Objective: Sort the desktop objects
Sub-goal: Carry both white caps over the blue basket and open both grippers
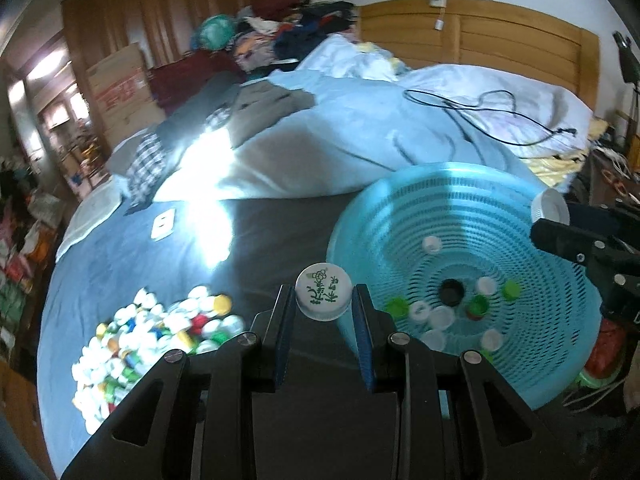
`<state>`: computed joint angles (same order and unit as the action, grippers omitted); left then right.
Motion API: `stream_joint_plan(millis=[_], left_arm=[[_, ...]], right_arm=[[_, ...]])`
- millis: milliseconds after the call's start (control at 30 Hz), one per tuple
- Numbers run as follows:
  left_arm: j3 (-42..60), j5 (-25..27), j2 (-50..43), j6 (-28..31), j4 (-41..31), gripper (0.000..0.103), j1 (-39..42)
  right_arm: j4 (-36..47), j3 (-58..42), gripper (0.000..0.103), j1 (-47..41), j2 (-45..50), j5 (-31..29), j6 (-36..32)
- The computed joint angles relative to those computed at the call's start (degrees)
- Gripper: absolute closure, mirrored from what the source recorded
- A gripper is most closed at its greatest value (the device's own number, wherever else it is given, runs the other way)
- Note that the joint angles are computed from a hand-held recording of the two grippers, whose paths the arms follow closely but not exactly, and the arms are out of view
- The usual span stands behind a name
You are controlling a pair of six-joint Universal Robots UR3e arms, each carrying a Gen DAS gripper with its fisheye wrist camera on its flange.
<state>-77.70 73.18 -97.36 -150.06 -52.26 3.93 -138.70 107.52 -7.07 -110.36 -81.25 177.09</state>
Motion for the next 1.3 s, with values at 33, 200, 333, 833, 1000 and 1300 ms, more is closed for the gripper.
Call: stream_joint_plan(millis=[33, 200, 333, 833, 1000, 1300], left_arm=[[1.0, 0.5, -0.8, -0.3, -0.3, 0.078, -1.1], [6.5, 1.4, -4.9, -0.7, -3.4, 0.078, -5.3], [10.4, 2.1, -7.8, -1.2, -6.0, 0.078, -7.8], [15.5, 2.6, -11.9, -1.9, -9.9, 0.078, -10.5], [16.2, 2.4, -12.3, -1.7, -10.3, 0.067, -10.7], [13.5, 1.9, -10.4, -1.9, -7.6, 0.038, -9.9]], right_arm=[[0.5, 0.3, 0.067, -1.1, -0.5, 0.5, -0.4], [3.0, 2.5, 0.067, -6.8, -3.2, 3.1, -2.5], [3.8, 4.0, 0.067, -9.9, -4.7, 4.7, -3.8], [4.1, 6.0, 0.067, -13.0, -5.9, 6.9, -4.7], [3.7, 6.1, 0.067, -12.7, -5.8, 6.6, -4.4], [2.5, 5.9, 0.052, -12.0, -5.8, 5.8, -3.4]])
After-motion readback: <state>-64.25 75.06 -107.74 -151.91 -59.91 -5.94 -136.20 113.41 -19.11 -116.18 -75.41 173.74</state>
